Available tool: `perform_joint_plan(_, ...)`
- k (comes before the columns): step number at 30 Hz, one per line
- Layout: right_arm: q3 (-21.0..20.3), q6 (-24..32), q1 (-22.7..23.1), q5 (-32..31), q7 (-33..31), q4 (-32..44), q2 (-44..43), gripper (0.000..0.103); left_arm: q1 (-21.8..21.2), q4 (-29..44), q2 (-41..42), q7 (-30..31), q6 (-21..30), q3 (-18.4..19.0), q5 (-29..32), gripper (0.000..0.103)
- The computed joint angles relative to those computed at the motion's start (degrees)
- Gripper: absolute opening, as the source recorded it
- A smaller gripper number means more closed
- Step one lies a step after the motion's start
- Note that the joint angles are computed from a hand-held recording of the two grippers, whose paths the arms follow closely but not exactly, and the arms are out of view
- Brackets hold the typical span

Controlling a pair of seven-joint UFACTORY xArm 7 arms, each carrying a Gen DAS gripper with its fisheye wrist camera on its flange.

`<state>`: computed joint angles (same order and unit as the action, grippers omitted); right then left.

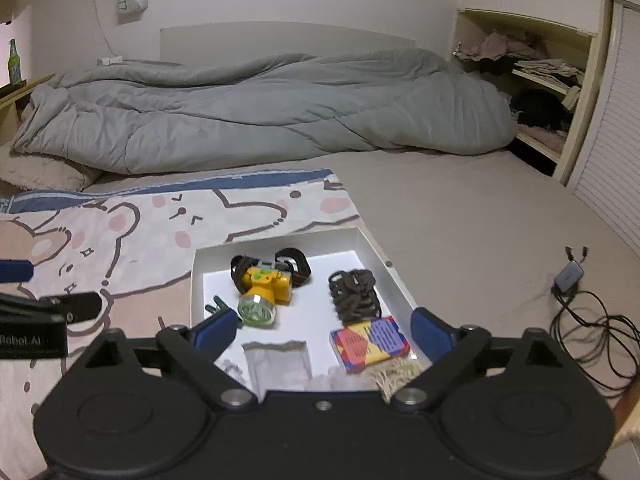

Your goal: Organize objects

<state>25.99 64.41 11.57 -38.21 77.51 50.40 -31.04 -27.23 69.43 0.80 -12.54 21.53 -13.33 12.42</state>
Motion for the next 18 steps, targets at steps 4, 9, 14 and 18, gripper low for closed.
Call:
perform_joint_plan(4,1.07,2.31,0.52,1.41,1.65,-0.20,-0.91,0.099,0.31,-1.79,-1.46,1.94,-0.33,0.05,-1.44,0.100)
perform_joint_plan(9,2.39,5.64,1.34,2.04,3.19,-0.01,-1.08,0.102,0.86,-3.65,-2.91,1.84,-0.63,-0.16,0.90,0.102)
perform_joint_plan(14,2.44,6.67,2.38,3.38,4.77,-0.93,-2.04,0.103,1.40,-4.37,-3.36,2.62,-0.43,-0.20,0.15,0.103)
perform_joint_plan(18,2.61,7.85,2.70,3.56,5.26,-0.78,-1.65,0.103,1.55,-4.26,-3.32,3.34,0.01,-0.16,-1.25,0.103)
